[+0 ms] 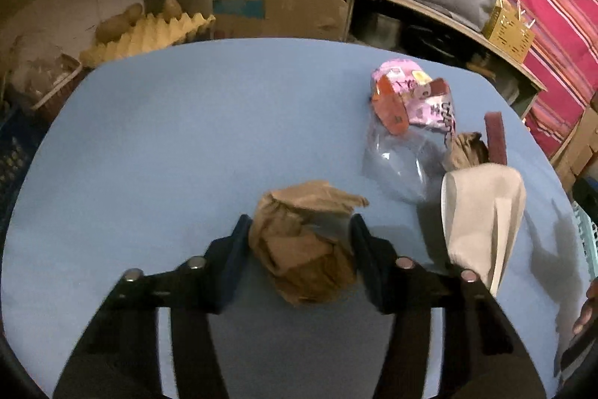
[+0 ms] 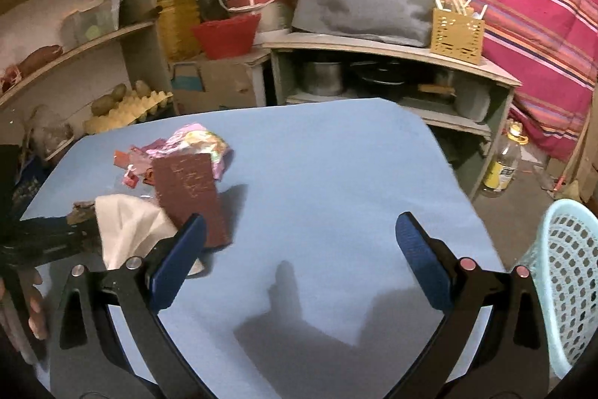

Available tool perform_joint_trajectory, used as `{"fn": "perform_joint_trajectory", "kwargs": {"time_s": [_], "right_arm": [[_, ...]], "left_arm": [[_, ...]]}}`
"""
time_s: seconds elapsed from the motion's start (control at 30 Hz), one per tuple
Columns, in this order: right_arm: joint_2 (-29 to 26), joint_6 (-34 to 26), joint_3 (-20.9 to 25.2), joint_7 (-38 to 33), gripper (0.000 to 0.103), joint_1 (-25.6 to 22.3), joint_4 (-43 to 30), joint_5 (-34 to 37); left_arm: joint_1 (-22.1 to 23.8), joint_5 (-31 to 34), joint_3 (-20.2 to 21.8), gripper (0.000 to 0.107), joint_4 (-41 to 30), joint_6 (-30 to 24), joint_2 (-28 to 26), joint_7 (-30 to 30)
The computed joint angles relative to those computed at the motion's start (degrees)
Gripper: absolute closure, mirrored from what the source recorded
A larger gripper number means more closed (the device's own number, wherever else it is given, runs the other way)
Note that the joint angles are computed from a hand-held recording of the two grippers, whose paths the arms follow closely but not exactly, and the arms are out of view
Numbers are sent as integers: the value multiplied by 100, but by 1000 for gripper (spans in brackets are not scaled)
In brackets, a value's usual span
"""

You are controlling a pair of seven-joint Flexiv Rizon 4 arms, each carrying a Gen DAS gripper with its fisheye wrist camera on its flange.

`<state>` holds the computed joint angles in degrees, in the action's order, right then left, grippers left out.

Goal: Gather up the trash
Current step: 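Grasp the crumpled brown paper with the left tool while the right tool grasps the white face mask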

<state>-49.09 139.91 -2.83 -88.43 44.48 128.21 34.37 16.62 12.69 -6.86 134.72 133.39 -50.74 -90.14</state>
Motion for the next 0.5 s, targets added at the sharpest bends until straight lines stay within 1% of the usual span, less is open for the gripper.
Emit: {"fn": "perform_joint_trajectory", "kwargs": {"time_s": [0.07,0.17,0.23,0.37,0.5], "right_arm": [[0,-131,-71,-60,5,156,-77,131],[-31,-246,-174,-201,5,422,-182,288],[-46,-370,-252,-293,5,627,-273,431],[-60,-543,-250,-343,5,829,-415,467],[-115,-826,-493,-529,5,1327,-606,681]], "left_arm": [[69,147,-31,55,27,63,-15,26],[-104,26,139,56,120,285,13,79],[21,134,122,56,189,376,31,51],[234,302,175,56,329,614,77,-11],[459,487,300,56,477,868,123,-10]]}}
